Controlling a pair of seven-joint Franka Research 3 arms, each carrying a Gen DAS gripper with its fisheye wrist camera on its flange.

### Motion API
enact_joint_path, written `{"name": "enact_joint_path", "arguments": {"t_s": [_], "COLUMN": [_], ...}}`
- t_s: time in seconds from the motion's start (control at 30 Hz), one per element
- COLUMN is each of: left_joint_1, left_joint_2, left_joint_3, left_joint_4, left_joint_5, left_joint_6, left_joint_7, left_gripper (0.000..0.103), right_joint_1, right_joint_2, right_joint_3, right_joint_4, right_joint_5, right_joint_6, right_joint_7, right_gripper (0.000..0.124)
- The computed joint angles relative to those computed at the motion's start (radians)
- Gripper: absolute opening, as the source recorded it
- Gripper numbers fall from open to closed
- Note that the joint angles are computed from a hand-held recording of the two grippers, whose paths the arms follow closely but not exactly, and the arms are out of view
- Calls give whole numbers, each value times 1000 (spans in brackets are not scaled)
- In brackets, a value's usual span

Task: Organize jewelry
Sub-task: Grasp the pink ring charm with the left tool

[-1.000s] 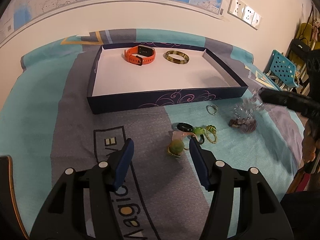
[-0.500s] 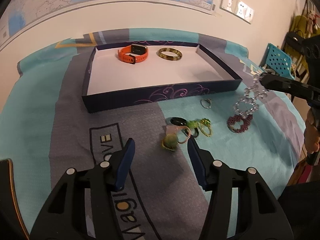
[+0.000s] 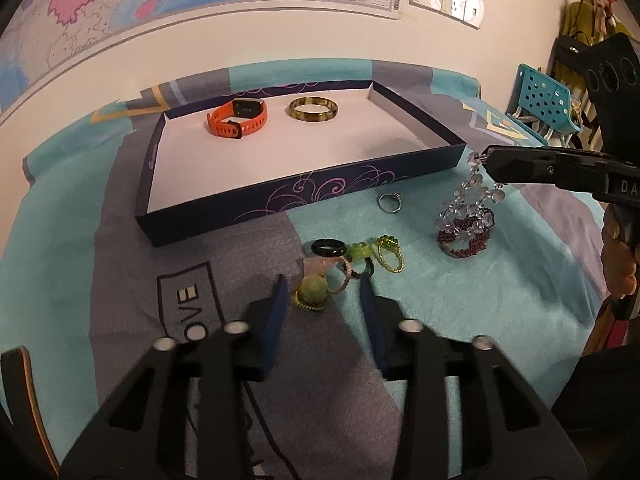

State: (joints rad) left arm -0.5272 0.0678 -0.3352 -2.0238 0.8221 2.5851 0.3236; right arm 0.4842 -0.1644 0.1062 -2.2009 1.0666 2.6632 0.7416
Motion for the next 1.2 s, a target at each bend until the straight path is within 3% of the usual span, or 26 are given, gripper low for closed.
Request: {"name": "enact_joint_path", "arguments": {"t_s": [0.3,0.47,0.8,1.2], "left_joint_1": [-6,-5,75,112], "left_joint_2": [23,18,-82,-104], "left_joint_3": [3,10,23,2], "left_joint_4": [26,20,-94,-97], "left_joint_5": [6,-1,-46,-39], "left_joint_6": [-1,13,242,243], "left_joint_7": [33,23,-52,-62], "left_gripper": [3,3,3,3], "right_joint_1": [-1,0,1,0], "right_joint_2": [7,5,4,25], "right_joint_3": [1,2,0,7], "right_joint_4": [3,5,19,65], "right_joint_5": [0,-2,16,-19], "right_joint_6": [-9,-7,-3,9], "right_joint_7": [10,7,-10,-9], "right_gripper": [8,8,8,8]}}
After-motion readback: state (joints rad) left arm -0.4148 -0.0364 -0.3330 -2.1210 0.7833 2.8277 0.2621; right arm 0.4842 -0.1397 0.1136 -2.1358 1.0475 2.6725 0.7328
